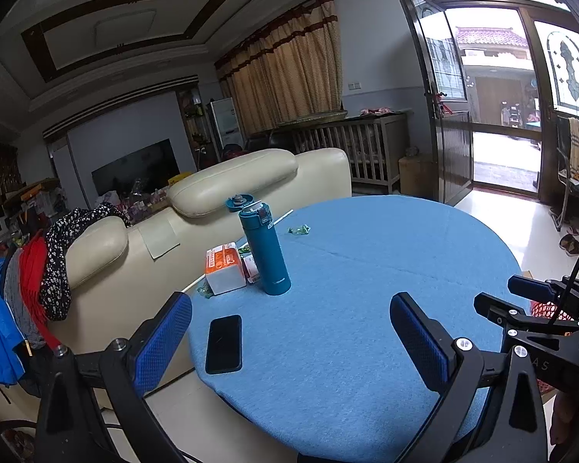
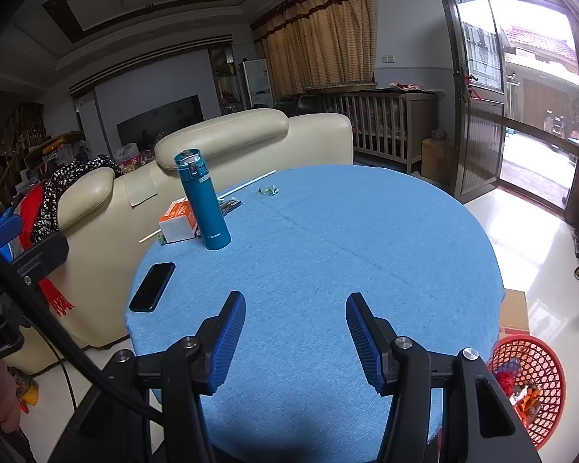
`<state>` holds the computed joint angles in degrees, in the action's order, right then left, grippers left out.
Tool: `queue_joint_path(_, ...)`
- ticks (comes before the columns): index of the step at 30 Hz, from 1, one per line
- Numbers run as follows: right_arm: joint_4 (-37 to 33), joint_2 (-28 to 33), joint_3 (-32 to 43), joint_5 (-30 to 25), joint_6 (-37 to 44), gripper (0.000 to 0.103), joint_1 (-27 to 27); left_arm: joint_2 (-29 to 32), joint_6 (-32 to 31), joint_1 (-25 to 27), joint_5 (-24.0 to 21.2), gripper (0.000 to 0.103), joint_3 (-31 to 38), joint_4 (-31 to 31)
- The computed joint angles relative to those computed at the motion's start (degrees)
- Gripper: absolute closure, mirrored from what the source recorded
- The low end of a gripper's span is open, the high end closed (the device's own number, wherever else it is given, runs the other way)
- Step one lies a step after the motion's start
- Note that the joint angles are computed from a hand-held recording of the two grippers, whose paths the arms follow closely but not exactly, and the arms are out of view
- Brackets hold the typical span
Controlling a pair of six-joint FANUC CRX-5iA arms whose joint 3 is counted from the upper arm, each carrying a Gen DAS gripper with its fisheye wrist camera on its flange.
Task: Collect trash
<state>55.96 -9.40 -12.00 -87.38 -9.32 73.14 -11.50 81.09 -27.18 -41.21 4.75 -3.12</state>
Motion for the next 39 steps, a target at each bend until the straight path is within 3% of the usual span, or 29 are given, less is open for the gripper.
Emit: queue_joint_path(39, -2.3, 3.6, 3.6, 1.4, 3.3, 0.045, -1.5, 0.5, -2.1, 3.7, -1.0, 0.001, -1.2, 4.8)
